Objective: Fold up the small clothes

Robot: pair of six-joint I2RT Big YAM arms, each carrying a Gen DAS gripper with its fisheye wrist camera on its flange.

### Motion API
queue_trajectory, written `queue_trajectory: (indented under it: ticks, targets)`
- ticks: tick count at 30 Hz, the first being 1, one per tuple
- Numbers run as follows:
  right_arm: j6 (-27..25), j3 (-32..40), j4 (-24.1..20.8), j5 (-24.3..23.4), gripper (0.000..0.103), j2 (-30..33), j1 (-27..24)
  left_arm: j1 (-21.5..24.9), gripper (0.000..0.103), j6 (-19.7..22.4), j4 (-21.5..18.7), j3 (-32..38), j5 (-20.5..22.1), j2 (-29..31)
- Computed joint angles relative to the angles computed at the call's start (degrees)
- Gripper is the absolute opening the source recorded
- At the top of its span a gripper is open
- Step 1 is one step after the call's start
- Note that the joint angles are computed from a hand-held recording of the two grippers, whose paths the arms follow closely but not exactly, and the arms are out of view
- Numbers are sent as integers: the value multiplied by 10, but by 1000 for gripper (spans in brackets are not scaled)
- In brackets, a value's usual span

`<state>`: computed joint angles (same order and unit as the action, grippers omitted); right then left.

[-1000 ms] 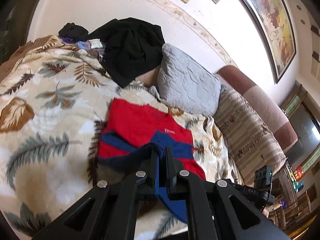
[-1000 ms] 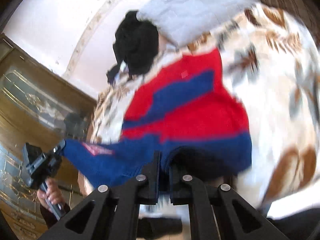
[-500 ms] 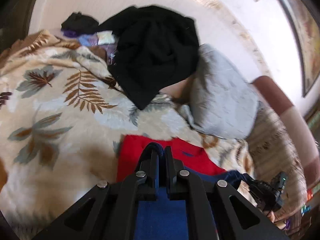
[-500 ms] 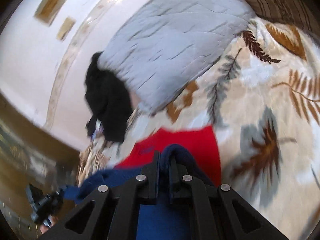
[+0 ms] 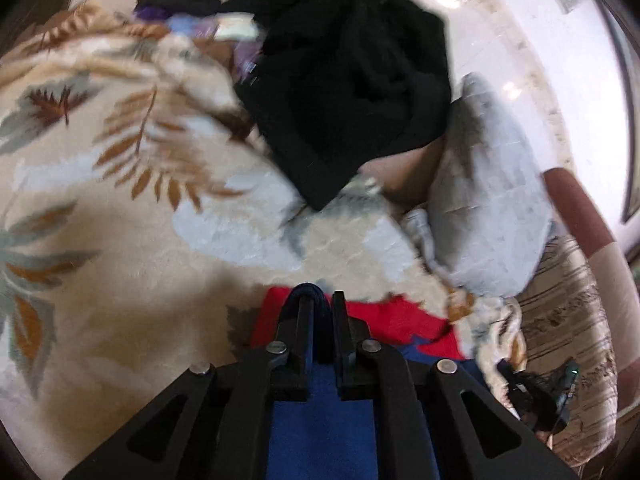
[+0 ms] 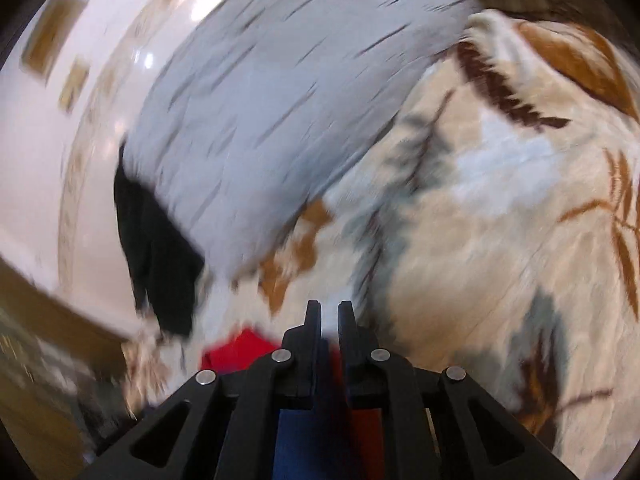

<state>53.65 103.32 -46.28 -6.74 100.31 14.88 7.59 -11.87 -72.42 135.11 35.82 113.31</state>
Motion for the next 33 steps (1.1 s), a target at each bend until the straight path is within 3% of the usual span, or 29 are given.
queue_trajectory:
  ticks: [1,2,3,4,7,10,11,13,16,17,19,20,21,23,27,33]
  targets:
    - [-22,21,-22,0,28,9,6,2,35,-10,32,-30,-12,-24]
    - [-44,47,-51,8,51,20,14,2,71,-20,60,-58,-37,-46]
    - [-55,57,-64,22,84,25,21,2,86,-32,82,-85,-70,-69]
    - [-61,58,-63,44,90,26,27,3,86,-40,104,-114,-97,-93]
    - [-85,48,-31,50,88,27,33,9,86,-23,68,-116,-84,-104]
    - [-120,92,-63,46,76,60,33,10,86,-18,63,-129,-96,-109]
    - [-135,106,-74,40,66,70,32,10,86,-14,60,-127,-100,-104]
    - [-158,148,-130,37,56,99,32,14,86,-11,42,-110,-92,-84]
    - [-182,168,-165,29,45,119,33,13,86,-9,2,-70,-66,-41]
    - [-196,175,-175,36,36,123,35,10,86,-1,-20,-48,-58,-22]
    - [-213,173,-169,29,24,121,36,3,78,15,-47,-26,-50,-2]
    - [-220,174,-168,23,13,120,36,-1,64,29,-63,-11,-50,10]
    - [-231,181,-174,27,11,123,39,-6,43,44,-80,6,-50,22]
    - [-245,190,-179,39,10,125,44,-12,22,61,-95,18,-47,32]
    - [-247,184,-158,62,10,108,48,-16,14,64,-68,10,-50,24]
    - [-219,160,-109,94,9,85,45,-20,8,72,3,-36,-76,-14]
